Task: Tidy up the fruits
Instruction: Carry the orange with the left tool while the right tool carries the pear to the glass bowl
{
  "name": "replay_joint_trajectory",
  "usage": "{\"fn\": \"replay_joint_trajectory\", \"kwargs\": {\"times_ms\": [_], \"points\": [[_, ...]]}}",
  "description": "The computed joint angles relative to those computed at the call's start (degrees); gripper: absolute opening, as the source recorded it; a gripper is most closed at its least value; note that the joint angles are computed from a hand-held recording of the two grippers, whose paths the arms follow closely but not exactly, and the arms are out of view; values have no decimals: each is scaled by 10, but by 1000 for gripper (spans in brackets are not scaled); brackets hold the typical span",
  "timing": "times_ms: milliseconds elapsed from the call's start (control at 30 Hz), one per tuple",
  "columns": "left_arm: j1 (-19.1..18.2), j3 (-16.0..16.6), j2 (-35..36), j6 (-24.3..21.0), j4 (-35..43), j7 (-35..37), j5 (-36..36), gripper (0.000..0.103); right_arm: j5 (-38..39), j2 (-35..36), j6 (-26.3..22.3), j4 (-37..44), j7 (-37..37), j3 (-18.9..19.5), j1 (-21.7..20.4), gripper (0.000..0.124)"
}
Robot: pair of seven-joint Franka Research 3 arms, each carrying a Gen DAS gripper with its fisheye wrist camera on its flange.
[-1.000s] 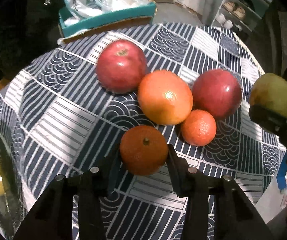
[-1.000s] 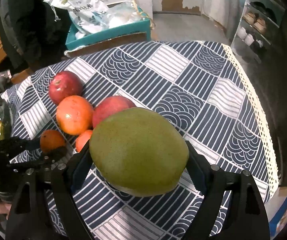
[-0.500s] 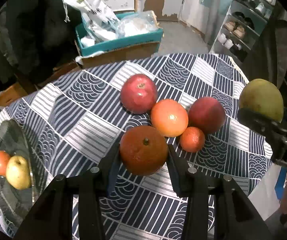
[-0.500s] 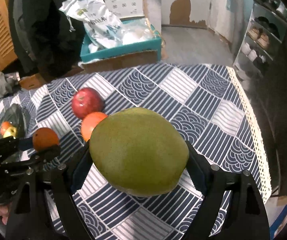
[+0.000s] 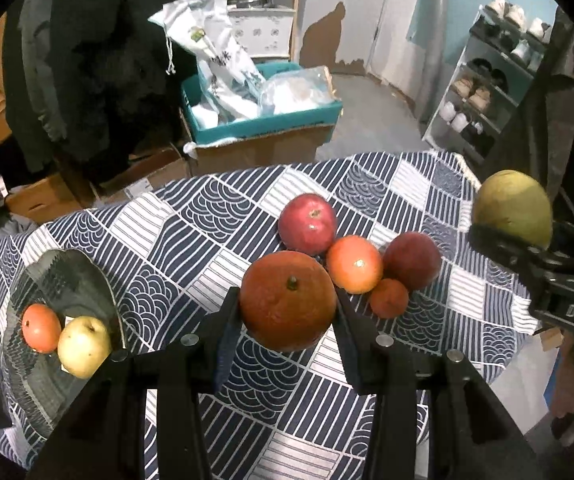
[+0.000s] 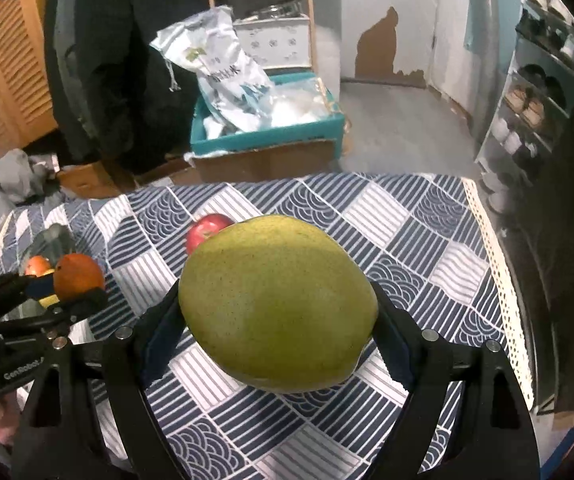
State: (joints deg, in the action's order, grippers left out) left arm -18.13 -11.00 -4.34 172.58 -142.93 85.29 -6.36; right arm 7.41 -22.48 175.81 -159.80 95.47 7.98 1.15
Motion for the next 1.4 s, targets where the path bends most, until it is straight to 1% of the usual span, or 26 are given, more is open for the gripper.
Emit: {"fn": "replay_joint_trajectory", "kwargs": {"times_ms": [100,233,400,700,800,833,900,967,1067,1267,1400], "points": [[-10,11,-21,2,-12,25,-26,45,-1,-4,1,1,3,5,3,85],[-23,27,-46,5,-27,39,-38,45,-4,-11,2,6,10,14,3,85],[-26,42,-75,13,-45,31,-20,45,-12,-24,1,10,18,28,4,85],[-42,84,-115,7,-67,32,-19,45,-11,-43,-4,19,24,35,30,85],[-34,84,-123,11,-73,23,-9,45,-13,-42,-6,26,26,40,36,85],[-35,87,-126,12,-76,22,-8,45,-14,-40,-7,29,27,42,38,85],[-47,105,-131,11,-80,31,-17,45,-15,-37,-9,35,30,45,42,85],[-47,111,-134,11,-83,34,-19,45,-14,-28,-9,43,29,42,51,85],[-47,121,-142,13,-91,38,-23,45,-17,-9,-5,59,33,47,58,85],[-26,129,-155,16,-103,32,-12,45,-40,31,-7,93,50,69,59,85],[-21,144,-160,16,-110,34,-12,45,-51,57,-9,119,62,69,72,85]]}}
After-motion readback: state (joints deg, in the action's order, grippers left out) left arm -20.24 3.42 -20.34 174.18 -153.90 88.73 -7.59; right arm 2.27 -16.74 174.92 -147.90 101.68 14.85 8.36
